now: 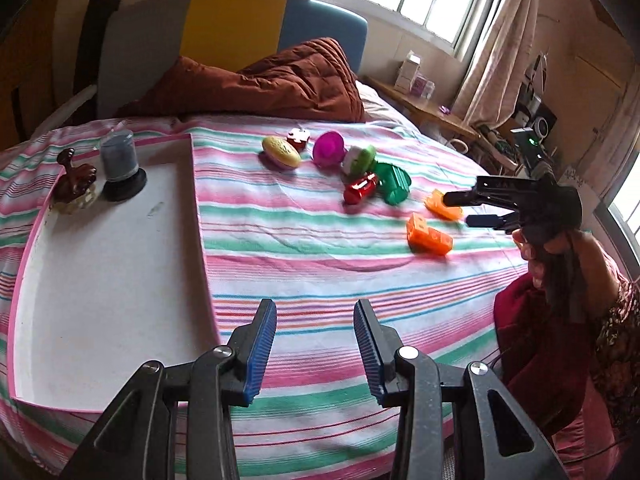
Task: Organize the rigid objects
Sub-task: 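Move the right gripper to the yellow slide piece while the left approaches the orange cubes, then close the right gripper on the yellow-orange slide piece and lift it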
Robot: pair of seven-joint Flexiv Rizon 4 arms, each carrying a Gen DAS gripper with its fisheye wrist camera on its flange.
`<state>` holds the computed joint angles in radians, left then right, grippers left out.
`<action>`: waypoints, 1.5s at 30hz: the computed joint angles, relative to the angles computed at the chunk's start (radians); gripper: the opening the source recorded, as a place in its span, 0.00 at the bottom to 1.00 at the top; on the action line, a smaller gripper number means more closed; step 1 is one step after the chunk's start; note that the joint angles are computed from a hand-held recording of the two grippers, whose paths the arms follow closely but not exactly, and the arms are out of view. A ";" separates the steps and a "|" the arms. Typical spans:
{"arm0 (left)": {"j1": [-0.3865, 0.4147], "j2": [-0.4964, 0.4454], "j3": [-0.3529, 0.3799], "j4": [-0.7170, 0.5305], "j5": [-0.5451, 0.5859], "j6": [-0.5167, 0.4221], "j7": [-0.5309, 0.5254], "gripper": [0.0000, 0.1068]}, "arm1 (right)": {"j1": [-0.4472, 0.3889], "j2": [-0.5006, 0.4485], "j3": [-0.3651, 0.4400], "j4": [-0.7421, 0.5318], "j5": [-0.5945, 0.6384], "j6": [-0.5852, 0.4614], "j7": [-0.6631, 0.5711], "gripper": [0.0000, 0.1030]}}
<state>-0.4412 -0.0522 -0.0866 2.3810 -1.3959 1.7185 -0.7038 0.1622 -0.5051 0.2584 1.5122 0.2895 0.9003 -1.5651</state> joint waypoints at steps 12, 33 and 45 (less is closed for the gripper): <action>0.098 -0.006 -0.017 0.033 0.346 -0.065 -0.268 0.38 | -0.035 0.010 0.063 -0.081 0.263 -0.125 -0.319 0.75; 0.189 -0.096 -0.095 -0.054 0.593 -0.129 -0.408 0.38 | 0.065 -0.109 -0.107 -0.058 -0.356 0.018 0.082 0.26; 0.102 -0.239 0.103 -0.291 1.122 -0.255 -0.780 0.38 | 0.030 -0.079 -0.070 -0.052 -0.254 -0.038 0.050 0.26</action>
